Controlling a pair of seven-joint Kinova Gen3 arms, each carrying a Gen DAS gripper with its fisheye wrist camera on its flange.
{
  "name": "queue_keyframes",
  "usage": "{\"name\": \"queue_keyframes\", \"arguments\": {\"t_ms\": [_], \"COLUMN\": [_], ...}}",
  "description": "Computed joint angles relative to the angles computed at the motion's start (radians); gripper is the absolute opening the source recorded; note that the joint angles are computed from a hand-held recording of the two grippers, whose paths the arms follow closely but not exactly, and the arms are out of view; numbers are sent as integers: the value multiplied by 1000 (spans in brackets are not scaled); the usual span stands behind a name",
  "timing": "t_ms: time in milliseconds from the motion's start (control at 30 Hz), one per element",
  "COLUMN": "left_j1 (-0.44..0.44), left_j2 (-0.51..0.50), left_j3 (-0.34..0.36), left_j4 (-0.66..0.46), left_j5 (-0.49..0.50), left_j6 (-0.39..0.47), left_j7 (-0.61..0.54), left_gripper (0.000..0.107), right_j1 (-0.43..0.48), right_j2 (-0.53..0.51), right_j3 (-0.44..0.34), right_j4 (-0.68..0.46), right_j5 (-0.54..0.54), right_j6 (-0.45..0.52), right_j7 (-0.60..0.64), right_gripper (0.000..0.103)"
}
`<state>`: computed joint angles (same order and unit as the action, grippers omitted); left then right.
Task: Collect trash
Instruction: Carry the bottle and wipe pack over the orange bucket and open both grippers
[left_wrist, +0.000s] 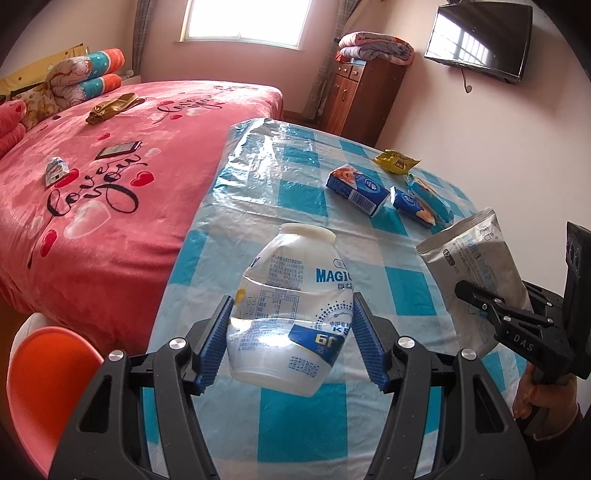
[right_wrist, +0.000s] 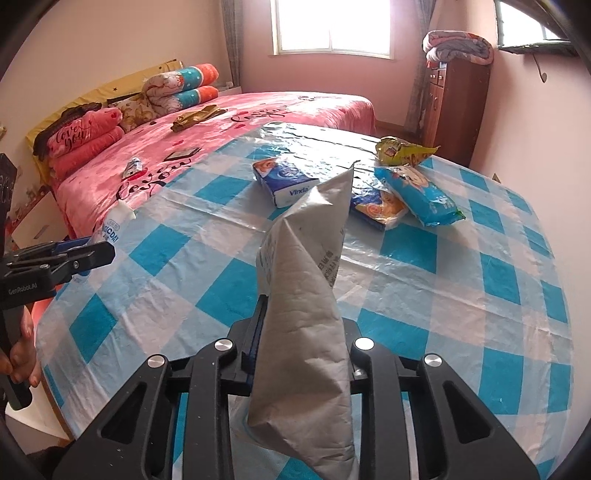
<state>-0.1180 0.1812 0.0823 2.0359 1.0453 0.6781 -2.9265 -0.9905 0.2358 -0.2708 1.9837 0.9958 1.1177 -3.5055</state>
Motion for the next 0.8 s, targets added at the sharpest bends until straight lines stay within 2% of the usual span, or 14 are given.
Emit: {"name": "queue_keyframes", "arguments": {"t_ms": [467, 800], "left_j1": [-66, -145], "left_j2": [-29, -40], "left_j3": [-54, -110], "left_j4": [28, 26], "left_j5": [35, 48], "left_j6": [63, 118], "left_j7": [-49, -73], "left_gripper": [64, 64], "right_j1": [-8, -22], "right_j2": [-18, 34], "right_j3": [-14, 5], "right_j4": [-25, -160], "right_j5": [24, 40], "right_j6": [-38, -115], "right_j7": [-2, 149], "right_gripper": [28, 28]}}
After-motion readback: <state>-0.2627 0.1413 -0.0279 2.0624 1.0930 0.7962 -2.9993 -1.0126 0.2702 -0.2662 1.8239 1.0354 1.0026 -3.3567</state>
